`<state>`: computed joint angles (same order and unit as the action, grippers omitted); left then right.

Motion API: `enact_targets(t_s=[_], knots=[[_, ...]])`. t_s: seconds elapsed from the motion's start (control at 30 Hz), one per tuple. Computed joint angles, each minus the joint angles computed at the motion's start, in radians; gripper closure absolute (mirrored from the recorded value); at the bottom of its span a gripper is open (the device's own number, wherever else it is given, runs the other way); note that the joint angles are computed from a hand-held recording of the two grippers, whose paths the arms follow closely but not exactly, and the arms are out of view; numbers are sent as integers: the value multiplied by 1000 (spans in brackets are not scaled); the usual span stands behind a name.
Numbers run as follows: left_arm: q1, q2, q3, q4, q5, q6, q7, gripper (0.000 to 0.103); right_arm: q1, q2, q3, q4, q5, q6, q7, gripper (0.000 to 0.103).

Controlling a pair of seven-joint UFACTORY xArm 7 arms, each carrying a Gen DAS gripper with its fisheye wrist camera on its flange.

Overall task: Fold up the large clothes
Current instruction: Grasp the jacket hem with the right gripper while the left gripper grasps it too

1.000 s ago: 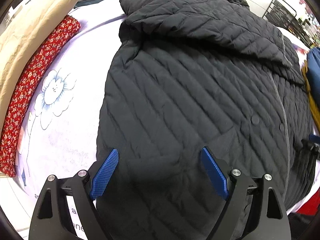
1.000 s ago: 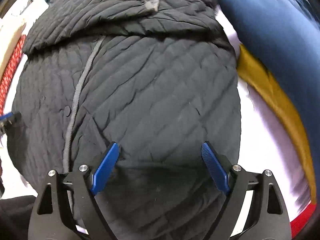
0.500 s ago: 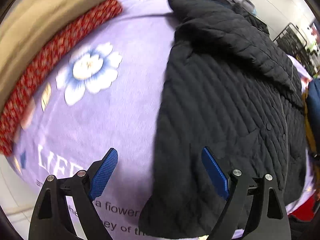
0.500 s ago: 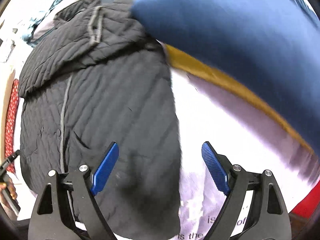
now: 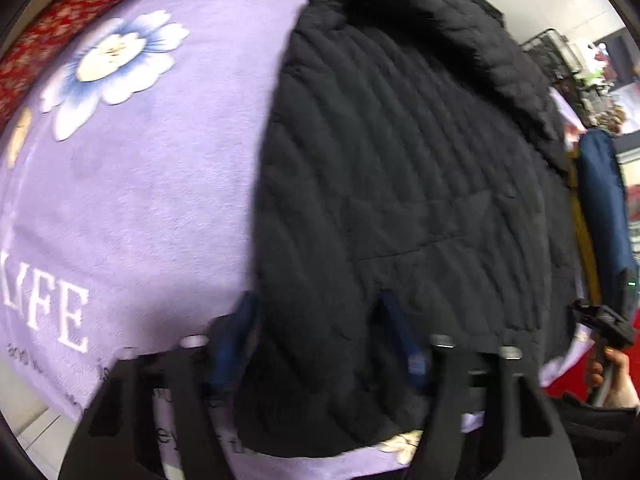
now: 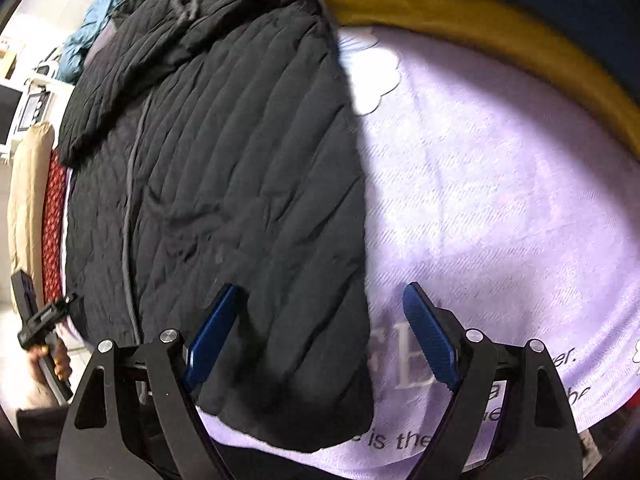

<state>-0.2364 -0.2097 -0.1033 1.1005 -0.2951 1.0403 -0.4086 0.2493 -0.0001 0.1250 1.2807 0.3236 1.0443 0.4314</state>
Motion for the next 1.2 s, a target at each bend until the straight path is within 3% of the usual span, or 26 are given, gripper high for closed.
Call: enact_targets(t_s=[0.03, 0.07, 0.13, 0.2, 0.3, 0.6, 0.83, 1.03, 1.2], knots=[[-2, 11, 5, 13, -20, 7, 9, 64, -1, 6, -1, 7, 28, 7, -22, 44], [-3, 24, 4, 27, -17, 16, 13, 67, -1, 9, -1, 11, 48, 18, -36, 49], [-6, 28, 2, 33, -14, 25, 42, 79, -1, 25, 1, 22, 109, 18, -73, 76], [-10, 41, -4, 57, -1, 35, 55, 87, 0, 24, 3, 17, 136, 8, -80, 81], [-16, 39, -12, 78, 24, 48, 88, 92, 2, 7, 5, 14, 133, 13, -91, 88], [-26, 3, -24, 96, 70, 101, 136, 95, 17, -15, 9, 18, 144, 43, -121, 92], [-25, -69, -38, 36, 96, 146, 74, 94, 23, -6, 11, 32, 157, 110, -130, 92], [-48, 63, -93, 198, 271, 212, 1, 94, 39, 95, 27, 160, 76, 143, -98, 92], [-77, 151, -89, 333, 327, 233, -29, 94, 45, 156, 36, 264, 67, 144, -125, 92]])
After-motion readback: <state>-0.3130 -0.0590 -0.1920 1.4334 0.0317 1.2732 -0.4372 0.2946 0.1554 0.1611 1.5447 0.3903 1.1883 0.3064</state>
